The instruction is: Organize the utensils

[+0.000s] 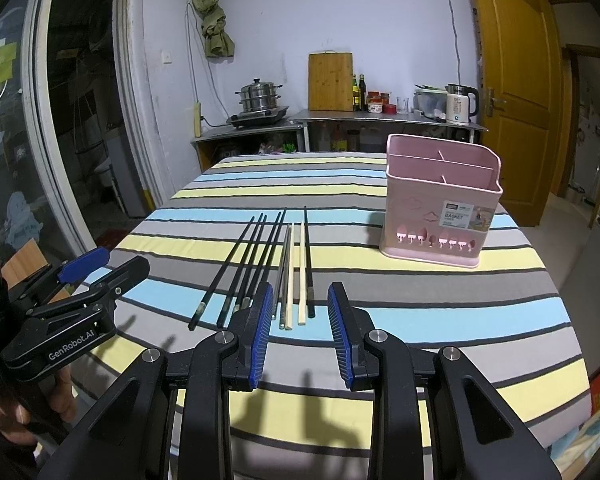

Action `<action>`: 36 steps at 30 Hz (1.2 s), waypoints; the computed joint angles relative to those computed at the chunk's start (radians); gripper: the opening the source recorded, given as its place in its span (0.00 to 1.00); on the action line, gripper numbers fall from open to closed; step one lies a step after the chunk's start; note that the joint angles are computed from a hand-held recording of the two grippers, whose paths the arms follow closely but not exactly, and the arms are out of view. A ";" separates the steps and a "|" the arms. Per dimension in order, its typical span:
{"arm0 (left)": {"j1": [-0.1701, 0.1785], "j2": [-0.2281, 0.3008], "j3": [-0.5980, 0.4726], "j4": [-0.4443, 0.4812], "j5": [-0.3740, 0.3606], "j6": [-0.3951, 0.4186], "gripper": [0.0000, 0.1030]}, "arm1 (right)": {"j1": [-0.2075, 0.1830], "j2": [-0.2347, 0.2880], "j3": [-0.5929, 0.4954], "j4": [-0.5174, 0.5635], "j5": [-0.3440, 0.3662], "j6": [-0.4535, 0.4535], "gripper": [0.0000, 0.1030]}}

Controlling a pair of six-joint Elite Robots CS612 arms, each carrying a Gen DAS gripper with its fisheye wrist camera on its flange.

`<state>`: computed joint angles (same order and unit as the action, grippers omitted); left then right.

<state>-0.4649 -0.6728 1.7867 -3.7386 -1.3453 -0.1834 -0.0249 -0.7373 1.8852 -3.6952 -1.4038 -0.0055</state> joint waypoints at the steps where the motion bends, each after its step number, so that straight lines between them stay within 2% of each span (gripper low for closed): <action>1: 0.002 0.001 -0.001 0.003 -0.004 0.000 0.68 | 0.000 0.001 -0.001 0.001 -0.001 0.000 0.29; 8: 0.019 0.019 -0.042 0.074 -0.055 0.016 0.68 | -0.004 0.014 -0.026 0.028 0.003 0.001 0.29; 15: 0.056 0.049 -0.139 0.259 -0.151 -0.036 0.68 | -0.007 0.039 -0.090 0.118 0.014 -0.024 0.29; 21: 0.085 0.088 -0.256 0.466 -0.223 -0.059 0.57 | -0.008 0.071 -0.172 0.230 0.018 -0.036 0.29; 27: 0.100 0.124 -0.344 0.583 -0.272 -0.059 0.44 | -0.011 0.109 -0.277 0.377 0.020 -0.039 0.29; 36: 0.103 0.140 -0.385 0.612 -0.268 -0.024 0.39 | -0.015 0.180 -0.441 0.582 0.071 -0.065 0.27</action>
